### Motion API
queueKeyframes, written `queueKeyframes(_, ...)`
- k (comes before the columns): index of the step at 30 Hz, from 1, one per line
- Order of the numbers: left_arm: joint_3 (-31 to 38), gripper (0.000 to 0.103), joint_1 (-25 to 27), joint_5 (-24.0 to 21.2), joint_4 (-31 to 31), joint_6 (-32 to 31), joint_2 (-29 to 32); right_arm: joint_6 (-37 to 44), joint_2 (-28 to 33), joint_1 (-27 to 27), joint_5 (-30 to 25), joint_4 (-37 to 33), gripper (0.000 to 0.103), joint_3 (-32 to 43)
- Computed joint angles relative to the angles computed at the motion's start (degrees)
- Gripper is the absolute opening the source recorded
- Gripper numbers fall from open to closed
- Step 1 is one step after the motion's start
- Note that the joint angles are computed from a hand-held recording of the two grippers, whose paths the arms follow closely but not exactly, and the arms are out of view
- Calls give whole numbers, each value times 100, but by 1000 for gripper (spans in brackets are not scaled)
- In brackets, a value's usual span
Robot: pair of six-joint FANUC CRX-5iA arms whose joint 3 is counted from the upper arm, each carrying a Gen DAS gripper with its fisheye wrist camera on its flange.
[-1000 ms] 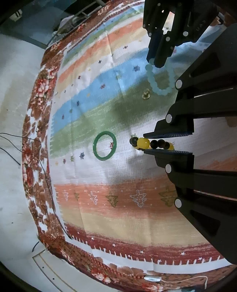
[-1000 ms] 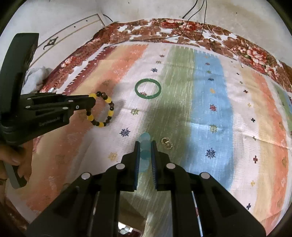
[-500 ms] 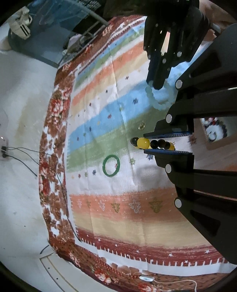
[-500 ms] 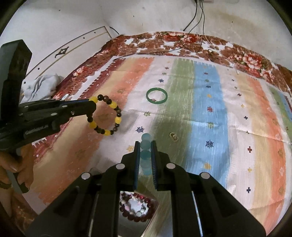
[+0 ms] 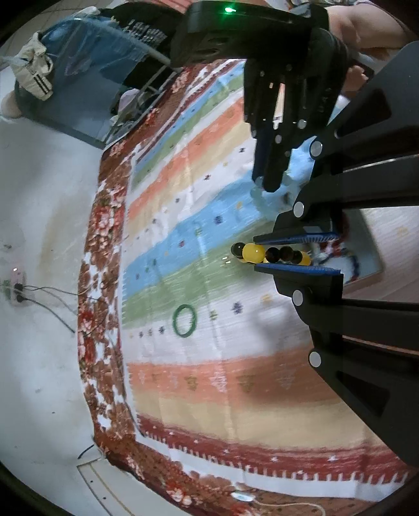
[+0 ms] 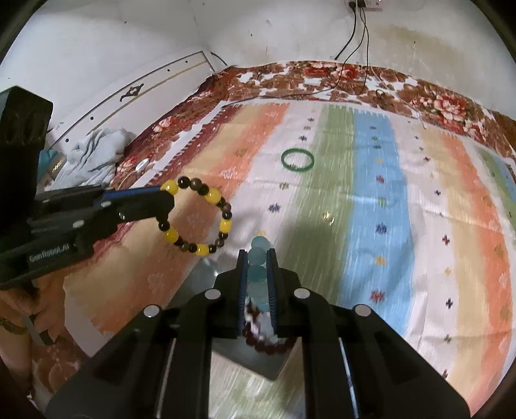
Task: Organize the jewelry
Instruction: 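Lift and carry both held bracelets toward the tin with both grippers, then open the left gripper over the tin while the right gripper releases the light blue bracelet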
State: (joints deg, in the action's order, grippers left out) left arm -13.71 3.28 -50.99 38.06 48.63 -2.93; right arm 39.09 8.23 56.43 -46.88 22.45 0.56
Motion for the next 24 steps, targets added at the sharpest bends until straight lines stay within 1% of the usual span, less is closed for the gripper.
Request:
queueKeyframes(6,-265,11,-14,-130,-176,26,-188,-158,-184,154,57,-34,13,-263)
queueKeyframes(9,-306,12,9,-294,-217,9,-176,132,-231,177,153,-323,15,-287)
queueKeyframes(10,-328,33,19,-285,-245,22,-191,-14,-256,207,168,-140,35,-373)
queueKeyframes(11,-361,63,27,-200,-306,71,-227,-244,-282,242,162,129,51,-482)
queueKeyframes(12,-416,67,35,-67,-341,62,-284,-489,-316,284,148,460,67,-615)
queueKeyframes(13,-421,57,42,15,-418,89,-317,-518,-318,300,90,517,62,-624)
queueKeyframes(14,-419,34,74,31,-417,130,-332,-460,-328,291,83,461,56,-613)
queueKeyframes(15,-420,28,101,-4,-361,162,-323,-458,-353,272,127,413,52,-620)
queueKeyframes(17,-414,26,169,-99,-185,144,-266,-475,-385,253,159,404,49,-659)
queueKeyframes(19,-392,26,163,-93,-225,170,-254,-415,-372,242,140,351,46,-633)
queueKeyframes(24,-372,26,118,-75,-298,167,-241,-356,-348,223,148,303,45,-608)
